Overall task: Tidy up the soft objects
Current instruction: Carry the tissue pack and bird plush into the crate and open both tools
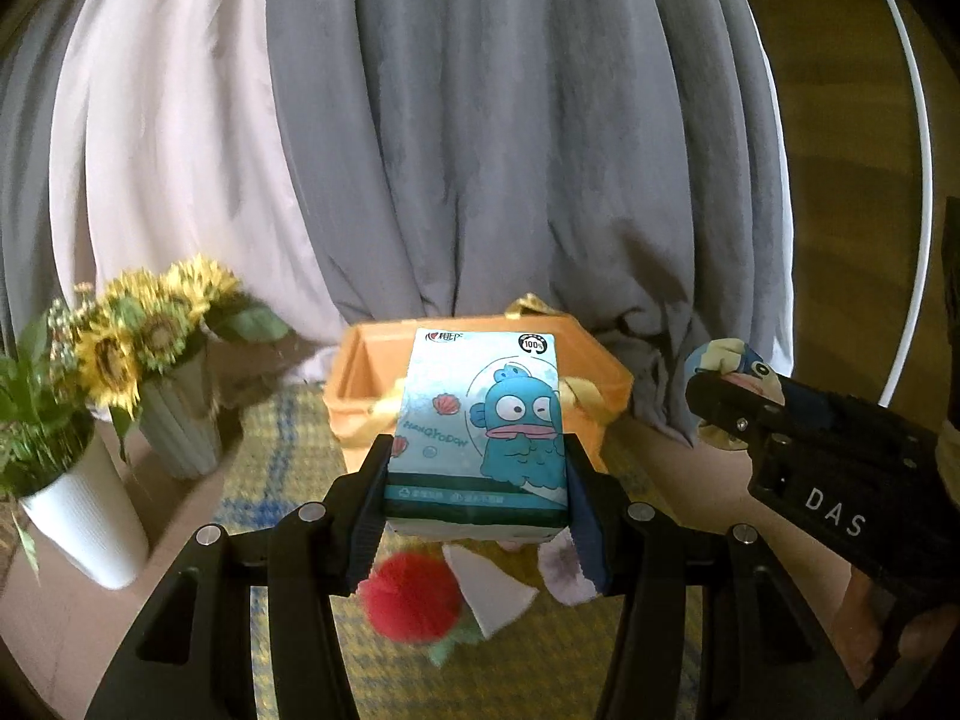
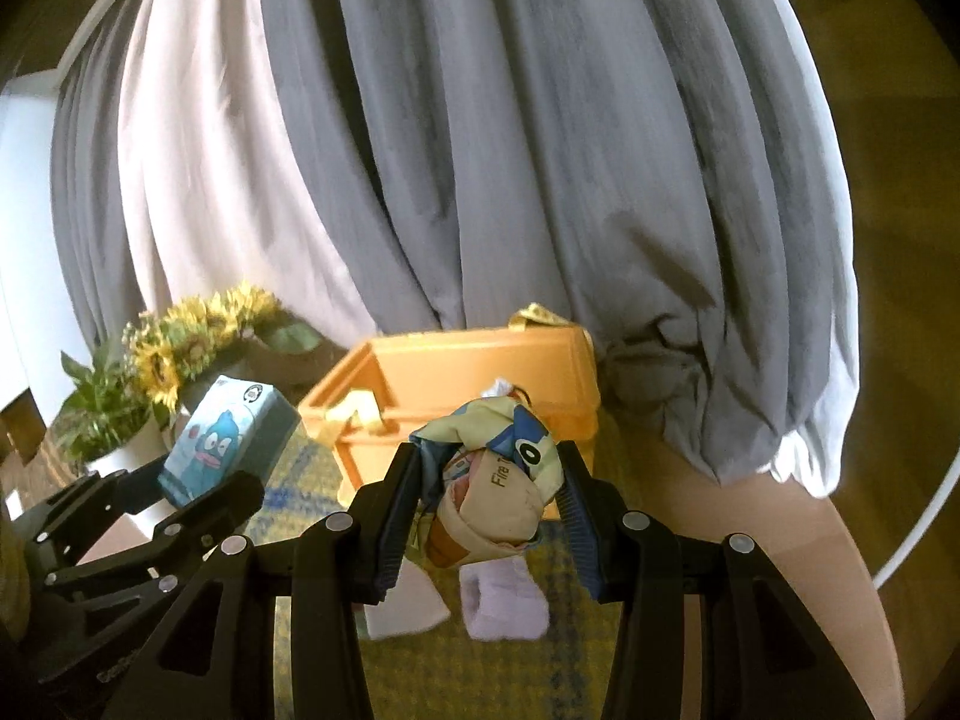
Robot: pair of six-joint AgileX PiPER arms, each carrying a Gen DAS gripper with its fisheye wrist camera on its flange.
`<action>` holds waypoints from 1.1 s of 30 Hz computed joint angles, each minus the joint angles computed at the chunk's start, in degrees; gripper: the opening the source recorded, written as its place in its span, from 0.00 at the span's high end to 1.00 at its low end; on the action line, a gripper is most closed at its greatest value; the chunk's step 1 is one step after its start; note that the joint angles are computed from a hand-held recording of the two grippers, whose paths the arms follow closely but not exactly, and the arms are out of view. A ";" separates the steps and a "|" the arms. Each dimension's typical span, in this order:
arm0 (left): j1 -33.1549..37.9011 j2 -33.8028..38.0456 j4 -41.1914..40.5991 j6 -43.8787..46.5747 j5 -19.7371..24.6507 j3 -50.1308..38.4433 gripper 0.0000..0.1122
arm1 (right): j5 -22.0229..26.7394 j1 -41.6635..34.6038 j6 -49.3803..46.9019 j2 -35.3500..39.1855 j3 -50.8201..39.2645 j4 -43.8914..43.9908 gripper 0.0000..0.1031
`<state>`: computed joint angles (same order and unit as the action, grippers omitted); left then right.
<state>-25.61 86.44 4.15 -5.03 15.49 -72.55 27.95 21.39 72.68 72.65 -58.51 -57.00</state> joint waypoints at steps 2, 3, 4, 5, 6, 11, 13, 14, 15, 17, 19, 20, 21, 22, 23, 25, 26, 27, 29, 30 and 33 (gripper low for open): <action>0.46 0.63 -1.05 1.30 -0.17 -1.22 0.54 | -0.31 -0.14 0.72 0.88 -1.21 -1.09 0.56; 0.57 0.75 -1.01 1.39 -0.35 -1.38 0.54 | -0.54 -0.32 1.17 1.47 -1.99 -1.76 0.56; 0.81 1.28 -1.56 2.11 -0.45 -2.13 0.54 | -0.72 -0.46 1.33 1.90 -2.49 -2.12 0.56; 1.08 1.86 -2.48 3.18 -0.63 -2.87 0.54 | -0.60 -0.46 1.63 2.44 -3.18 -2.65 0.56; 1.13 2.24 -2.45 3.26 -0.77 -3.35 0.54 | -0.65 -0.65 2.03 3.22 -4.05 -3.34 0.56; 2.39 6.10 -6.39 7.79 -1.50 -7.82 0.54 | -1.19 -1.94 1.50 7.14 -8.35 -3.62 0.55; 3.26 8.40 -10.82 12.37 -0.69 -10.79 0.54 | -1.80 -2.85 -0.13 8.86 -10.25 -2.56 0.55; 3.63 9.68 -12.35 14.00 -0.09 -12.59 0.54 | -1.85 -3.18 -1.41 9.76 -11.51 -1.61 0.55; 3.85 10.41 -13.03 14.73 0.28 -13.70 0.54 | -2.10 -3.65 -2.61 10.76 -12.75 -0.74 0.55; 4.16 12.18 -13.15 15.27 0.56 -16.09 0.54 | -2.61 -4.55 -4.99 12.69 -15.20 0.96 0.55; 4.55 14.21 -13.03 15.46 1.07 -18.96 0.54 | -3.05 -5.24 -6.08 14.51 -17.46 1.50 0.55; 4.67 15.17 -12.68 15.21 1.25 -20.33 0.54 | -3.42 -5.63 -6.68 15.44 -18.63 1.81 0.55; 4.80 16.06 -12.18 14.86 1.38 -21.55 0.54 | -3.75 -5.94 -7.04 16.26 -19.64 1.89 0.55; 4.97 16.73 -11.82 14.64 1.53 -22.51 0.54 | -4.02 -6.19 -7.23 16.82 -20.25 1.84 0.55; 5.20 17.56 -11.68 14.61 1.73 -23.69 0.54 | -4.36 -6.52 -7.91 17.78 -21.40 2.22 0.55; 5.32 19.79 -8.82 12.20 2.26 -26.92 0.54 | -4.99 -7.19 -8.86 19.74 -23.68 2.84 0.55; 5.38 21.02 -7.16 10.76 2.91 -28.82 0.54 | -5.28 -7.47 -9.55 20.71 -24.78 3.41 0.55; 5.51 21.73 -6.93 10.53 3.31 -29.93 0.54 | -5.68 -7.99 -11.51 22.10 -26.52 5.17 0.55; 5.89 24.21 -7.14 10.77 4.85 -33.65 0.54 | -5.84 -8.29 -12.31 23.96 -28.62 5.84 0.55; 5.98 25.62 -6.81 10.56 5.58 -35.68 0.54 | -5.88 -8.54 -13.50 25.05 -29.90 6.78 0.55; 6.42 30.12 -6.91 10.68 8.16 -42.22 0.54 | -5.97 -9.44 -16.44 28.43 -33.95 9.37 0.55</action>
<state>-19.19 116.56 -2.76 5.65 23.65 -114.77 21.98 11.95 56.24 101.08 -92.46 -47.63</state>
